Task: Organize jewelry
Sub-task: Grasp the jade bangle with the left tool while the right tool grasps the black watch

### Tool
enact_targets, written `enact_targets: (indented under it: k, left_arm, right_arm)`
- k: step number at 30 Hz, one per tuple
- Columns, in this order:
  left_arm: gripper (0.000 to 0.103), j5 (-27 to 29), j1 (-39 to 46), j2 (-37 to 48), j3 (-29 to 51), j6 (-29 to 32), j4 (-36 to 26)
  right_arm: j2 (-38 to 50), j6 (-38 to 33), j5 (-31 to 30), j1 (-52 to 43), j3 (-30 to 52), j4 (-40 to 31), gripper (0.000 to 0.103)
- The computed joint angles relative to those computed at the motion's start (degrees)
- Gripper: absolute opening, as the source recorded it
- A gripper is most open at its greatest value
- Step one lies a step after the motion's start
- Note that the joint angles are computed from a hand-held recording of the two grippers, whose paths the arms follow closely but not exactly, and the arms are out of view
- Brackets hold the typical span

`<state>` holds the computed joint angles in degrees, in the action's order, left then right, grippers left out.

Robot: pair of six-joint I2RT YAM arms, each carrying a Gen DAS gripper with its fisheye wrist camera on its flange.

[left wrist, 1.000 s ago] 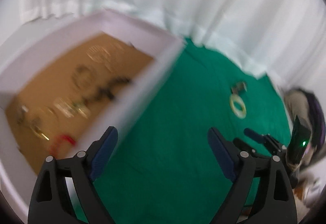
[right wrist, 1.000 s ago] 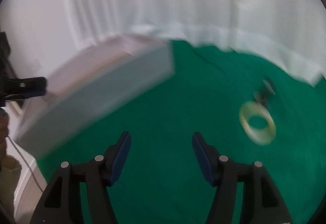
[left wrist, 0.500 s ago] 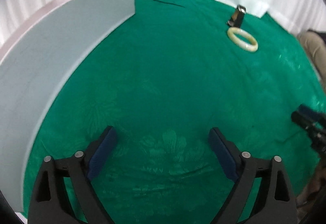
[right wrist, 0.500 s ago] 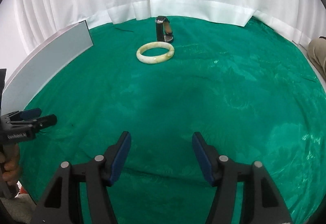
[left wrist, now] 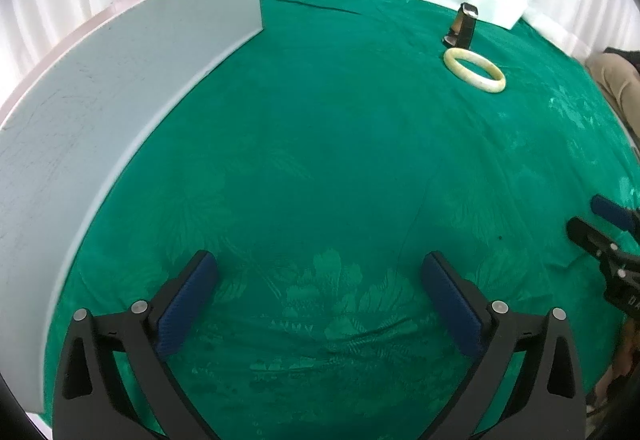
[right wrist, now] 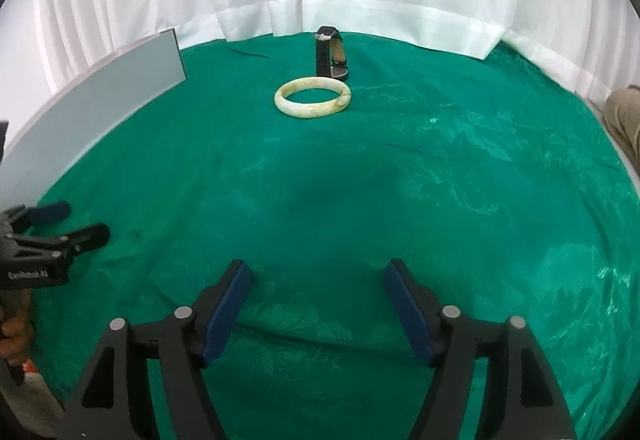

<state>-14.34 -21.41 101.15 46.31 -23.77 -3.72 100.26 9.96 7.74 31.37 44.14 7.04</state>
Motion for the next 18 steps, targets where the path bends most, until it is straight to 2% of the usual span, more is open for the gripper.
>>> enact_targets:
  k: [2, 6, 9, 11, 13, 15, 18]
  left_arm:
    - [0.102, -0.2, -0.1, 0.2, 0.1, -0.4, 0.1]
    - [0.102, -2.1, -1.1, -0.2, -0.2, -2.8, -0.6]
    - [0.102, -3.0, -1.9, -0.6, 0.0, -3.7, -2.4]
    - [0.102, -2.6, -2.1, -0.7, 1.4, -3.2, -5.3]
    - [0.102, 0.4, -1.6, -1.4, 2.7, -2.1, -7.7]
    - [0.102, 4.6, -0.8, -3.5, 3.5, -1.3, -8.3]
    - [0.102, 8.6, -0.1, -4.3, 9.7, 1.6, -12.1]
  right_arm:
    - [0.2, -0.3, 0.3, 0.2, 1.0, -1.7, 0.074]
    - [-1.4, -0.4, -3.9, -3.5, 2.8, -6.3, 0.074]
    - [-2.1, -1.8, 0.0, -6.7, 3.2, -5.9, 0.074]
    - [-0.9, -1.7, -0.2, -9.2, 4.3, -6.9, 0.074]
    - [0.4, -0.3, -3.5, -12.0, 4.0, -6.1, 0.074]
    - [-0.2, -1.3, -2.3, -11.4, 0.8, -0.9, 0.075]
    - [0.0, -2.1, 0.8, -9.3, 0.4, -0.2, 0.076]
